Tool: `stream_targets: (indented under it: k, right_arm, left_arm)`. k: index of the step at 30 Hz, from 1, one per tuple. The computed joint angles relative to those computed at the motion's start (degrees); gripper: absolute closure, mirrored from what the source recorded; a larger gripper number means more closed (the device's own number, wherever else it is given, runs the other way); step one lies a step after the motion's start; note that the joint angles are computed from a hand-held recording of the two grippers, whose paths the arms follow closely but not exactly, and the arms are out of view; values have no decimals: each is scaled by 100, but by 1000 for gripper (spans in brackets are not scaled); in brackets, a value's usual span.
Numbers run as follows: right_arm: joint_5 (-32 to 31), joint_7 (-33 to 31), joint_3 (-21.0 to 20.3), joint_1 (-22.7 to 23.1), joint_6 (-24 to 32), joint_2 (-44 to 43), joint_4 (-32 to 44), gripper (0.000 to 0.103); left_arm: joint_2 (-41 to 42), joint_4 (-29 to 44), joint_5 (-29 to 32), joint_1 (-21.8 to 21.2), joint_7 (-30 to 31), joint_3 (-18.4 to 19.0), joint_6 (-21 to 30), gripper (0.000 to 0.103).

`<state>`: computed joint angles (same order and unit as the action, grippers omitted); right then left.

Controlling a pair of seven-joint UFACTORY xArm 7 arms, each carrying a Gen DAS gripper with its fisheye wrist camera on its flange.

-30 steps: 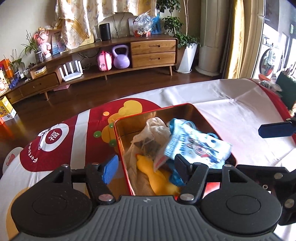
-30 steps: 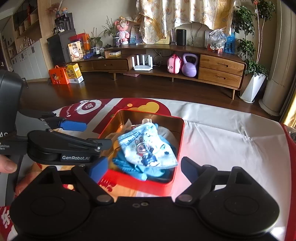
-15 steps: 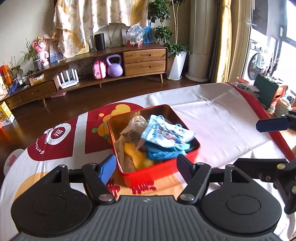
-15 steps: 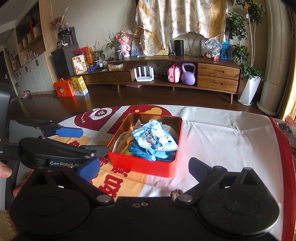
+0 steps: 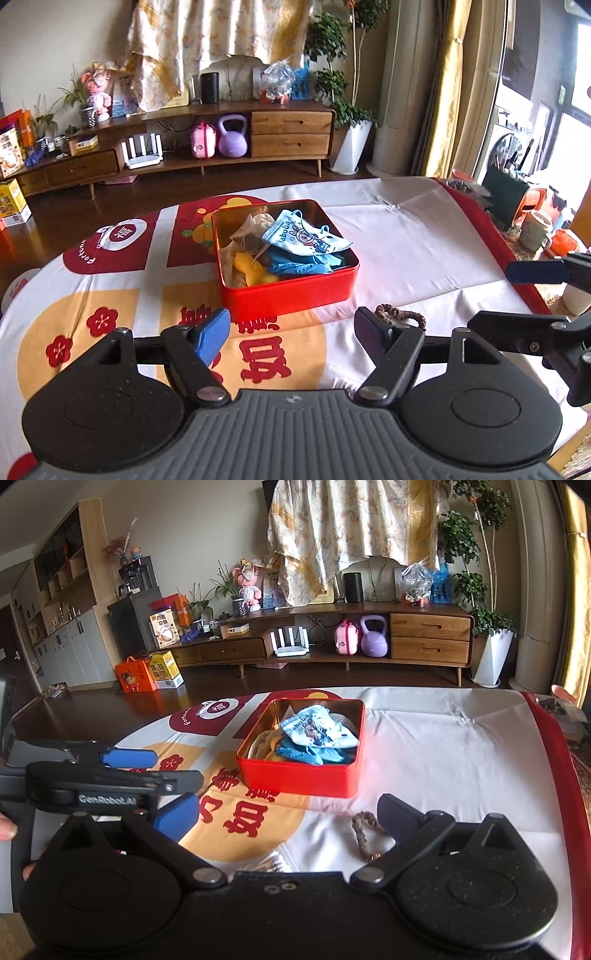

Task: Organize soft objects
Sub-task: 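Withdraw both grippers up and away from the red tin, then grasp the cotton swab pack with the left gripper while the right grasps the brown beaded hair tie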

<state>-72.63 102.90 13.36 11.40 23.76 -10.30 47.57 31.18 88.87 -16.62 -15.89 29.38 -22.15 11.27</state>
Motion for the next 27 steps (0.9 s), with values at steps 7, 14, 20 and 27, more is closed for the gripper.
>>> stream_targets:
  k: [7, 14, 20, 27]
  right_arm:
    - [-78, 416, 181, 44, 250, -285, -320, 0]
    - [-208, 934, 269, 95, 334, -417, -692, 0]
    - [-222, 1302, 212, 82, 278, -344, -940, 0]
    - [-310, 1342, -16, -21, -1, -115, -1059, 0]
  left_arm:
    - [-413, -807, -522, 563, 409, -605, -426, 20]
    - [-553, -1422, -790, 1024, 670, -1136, -759, 19]
    - [-468, -1662, -674, 919, 493, -1052, -851, 19]
    - [-213, -1618, -247, 557, 59, -737, -816, 19]
